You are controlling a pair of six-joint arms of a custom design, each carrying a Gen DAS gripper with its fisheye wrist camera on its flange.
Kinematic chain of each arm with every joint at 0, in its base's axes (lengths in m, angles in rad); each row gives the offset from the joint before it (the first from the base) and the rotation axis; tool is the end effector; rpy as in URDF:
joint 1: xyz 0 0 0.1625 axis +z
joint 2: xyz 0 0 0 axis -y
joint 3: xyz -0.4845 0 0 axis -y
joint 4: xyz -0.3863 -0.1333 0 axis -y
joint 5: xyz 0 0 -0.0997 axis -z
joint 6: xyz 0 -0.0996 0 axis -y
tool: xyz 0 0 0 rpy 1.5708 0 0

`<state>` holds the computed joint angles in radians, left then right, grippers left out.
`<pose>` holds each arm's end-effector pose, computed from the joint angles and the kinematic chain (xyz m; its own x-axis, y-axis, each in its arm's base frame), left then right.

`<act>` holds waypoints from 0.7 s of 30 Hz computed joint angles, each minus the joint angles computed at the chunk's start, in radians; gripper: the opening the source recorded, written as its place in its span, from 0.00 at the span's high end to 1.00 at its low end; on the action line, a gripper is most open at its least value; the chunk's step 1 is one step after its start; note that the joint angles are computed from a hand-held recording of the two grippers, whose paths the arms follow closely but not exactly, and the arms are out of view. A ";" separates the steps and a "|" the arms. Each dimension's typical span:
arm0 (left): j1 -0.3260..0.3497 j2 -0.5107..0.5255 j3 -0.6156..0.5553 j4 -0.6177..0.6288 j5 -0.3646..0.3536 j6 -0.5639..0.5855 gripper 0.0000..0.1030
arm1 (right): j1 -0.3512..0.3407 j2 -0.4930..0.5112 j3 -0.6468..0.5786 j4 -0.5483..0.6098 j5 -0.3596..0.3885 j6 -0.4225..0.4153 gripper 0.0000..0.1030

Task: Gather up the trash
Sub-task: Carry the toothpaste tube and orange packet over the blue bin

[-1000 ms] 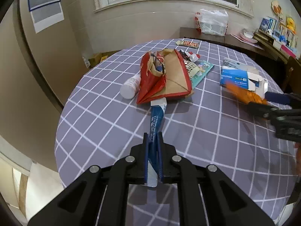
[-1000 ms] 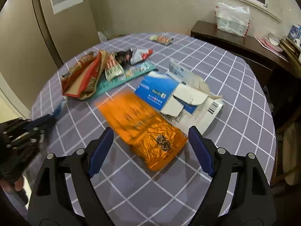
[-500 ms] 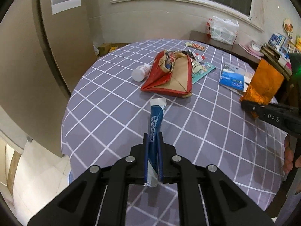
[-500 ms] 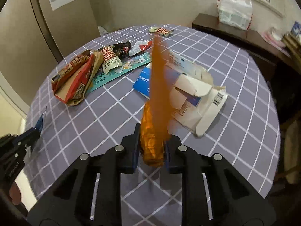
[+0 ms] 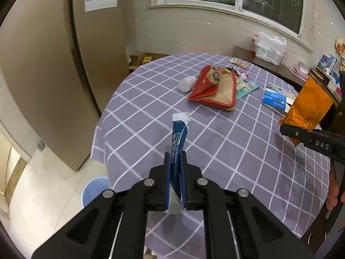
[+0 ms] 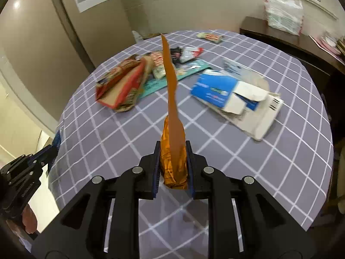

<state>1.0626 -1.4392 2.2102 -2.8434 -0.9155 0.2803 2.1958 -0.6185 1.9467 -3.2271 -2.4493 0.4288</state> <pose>-0.0573 -0.5015 0.3523 -0.6846 0.3367 -0.6465 0.6411 0.7002 -0.3143 0.3984 -0.4554 0.0404 -0.8331 0.1625 0.5288 -0.2282 0.7698 -0.5961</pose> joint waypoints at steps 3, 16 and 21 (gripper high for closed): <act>0.009 -0.015 0.004 -0.007 0.013 -0.007 0.92 | 0.012 0.020 -0.030 0.015 0.024 -0.018 0.80; 0.077 -0.088 -0.009 -0.004 0.085 -0.037 0.92 | 0.052 0.127 -0.192 0.099 0.128 -0.144 0.80; 0.102 -0.115 -0.017 -0.006 0.125 -0.048 0.92 | 0.071 0.184 -0.286 0.152 0.162 -0.216 0.80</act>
